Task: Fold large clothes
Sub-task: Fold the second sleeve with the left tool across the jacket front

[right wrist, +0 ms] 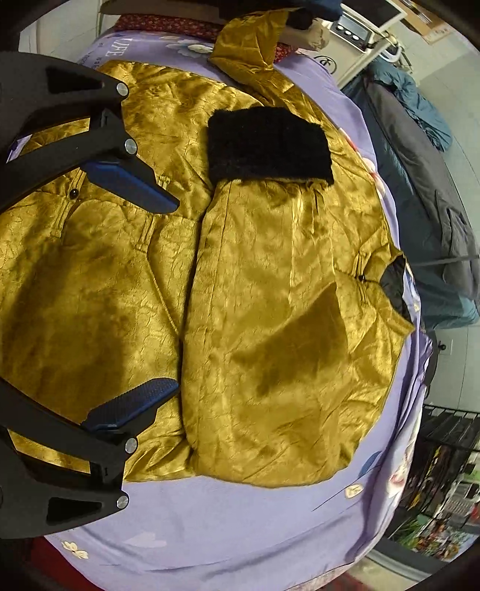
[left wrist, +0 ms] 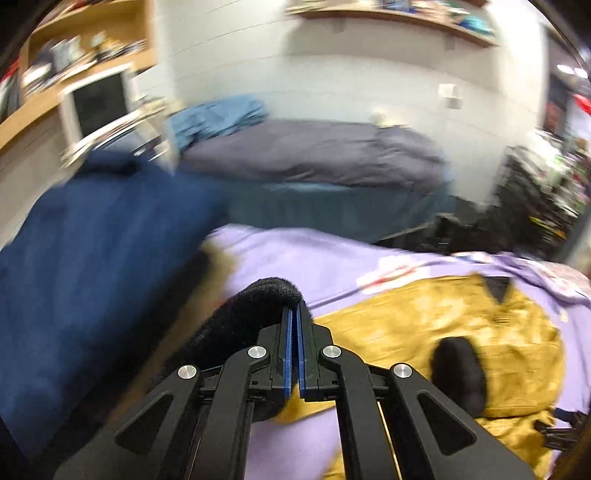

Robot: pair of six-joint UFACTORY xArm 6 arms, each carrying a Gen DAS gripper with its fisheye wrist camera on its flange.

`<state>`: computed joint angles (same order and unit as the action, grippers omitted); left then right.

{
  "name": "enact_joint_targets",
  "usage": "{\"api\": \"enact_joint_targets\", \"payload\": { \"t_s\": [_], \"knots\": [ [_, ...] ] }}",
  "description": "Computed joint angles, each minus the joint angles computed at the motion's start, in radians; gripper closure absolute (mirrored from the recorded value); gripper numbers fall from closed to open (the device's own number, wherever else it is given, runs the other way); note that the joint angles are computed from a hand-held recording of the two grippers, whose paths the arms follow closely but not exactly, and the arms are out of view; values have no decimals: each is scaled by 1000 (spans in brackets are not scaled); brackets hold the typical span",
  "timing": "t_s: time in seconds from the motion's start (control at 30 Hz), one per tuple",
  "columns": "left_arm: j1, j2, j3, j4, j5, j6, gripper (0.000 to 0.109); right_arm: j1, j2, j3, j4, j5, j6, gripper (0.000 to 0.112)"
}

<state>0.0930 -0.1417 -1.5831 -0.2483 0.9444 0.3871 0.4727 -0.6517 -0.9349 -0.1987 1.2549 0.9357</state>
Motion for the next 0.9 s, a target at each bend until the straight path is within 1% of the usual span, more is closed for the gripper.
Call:
{"api": "enact_joint_targets", "payload": {
  "t_s": [0.1,0.13,0.2,0.23,0.27,0.37,0.4,0.43,0.47,0.5,0.57,0.6,0.63,0.67,0.73,0.8,0.83,0.87,0.9],
  "knots": [
    [-127,-10,-6,-44,29,-5,107,-23,-42,31,9,5,27,23],
    [-190,-25,13,-58,40,-4,107,-31,-59,42,11,8,38,23],
    [-275,-50,56,-75,49,-2,107,-50,-82,59,20,16,52,23],
    [-332,-68,90,-81,56,-1,107,-60,-98,70,26,22,64,23],
    [-390,-84,126,-69,62,-1,107,-69,-111,79,32,27,72,23],
    [-520,-126,237,-10,63,2,107,-86,-138,96,41,41,87,23],
    [-546,-127,256,5,83,-5,107,-91,-147,102,43,46,89,23],
    [-564,-126,276,-5,121,-14,106,-94,-151,104,47,50,88,23],
    [-566,-130,289,-20,140,-15,105,-96,-154,106,49,54,87,23],
    [-568,-129,300,-27,161,-17,99,-100,-156,107,52,56,85,23],
    [-571,-146,329,-6,176,-13,62,-107,-155,108,62,49,72,23],
    [-573,-157,345,16,168,-14,33,-111,-149,104,66,44,62,23],
    [-572,-183,377,34,131,-18,28,-113,-143,101,68,41,53,23],
    [-558,-193,386,32,113,-7,28,-116,-131,93,73,32,40,23],
    [-524,-209,385,27,126,24,26,-123,-100,73,90,8,11,23],
    [-486,-232,398,41,116,43,23,-129,-72,57,112,-26,-19,23],
    [-461,-246,415,62,102,41,22,-128,-51,43,129,-54,-38,23],
    [-434,-250,417,79,106,30,22,-125,-34,30,139,-72,-48,23],
    [-389,-254,423,88,123,13,22,-121,-17,17,152,-94,-54,23]
  ]
}}
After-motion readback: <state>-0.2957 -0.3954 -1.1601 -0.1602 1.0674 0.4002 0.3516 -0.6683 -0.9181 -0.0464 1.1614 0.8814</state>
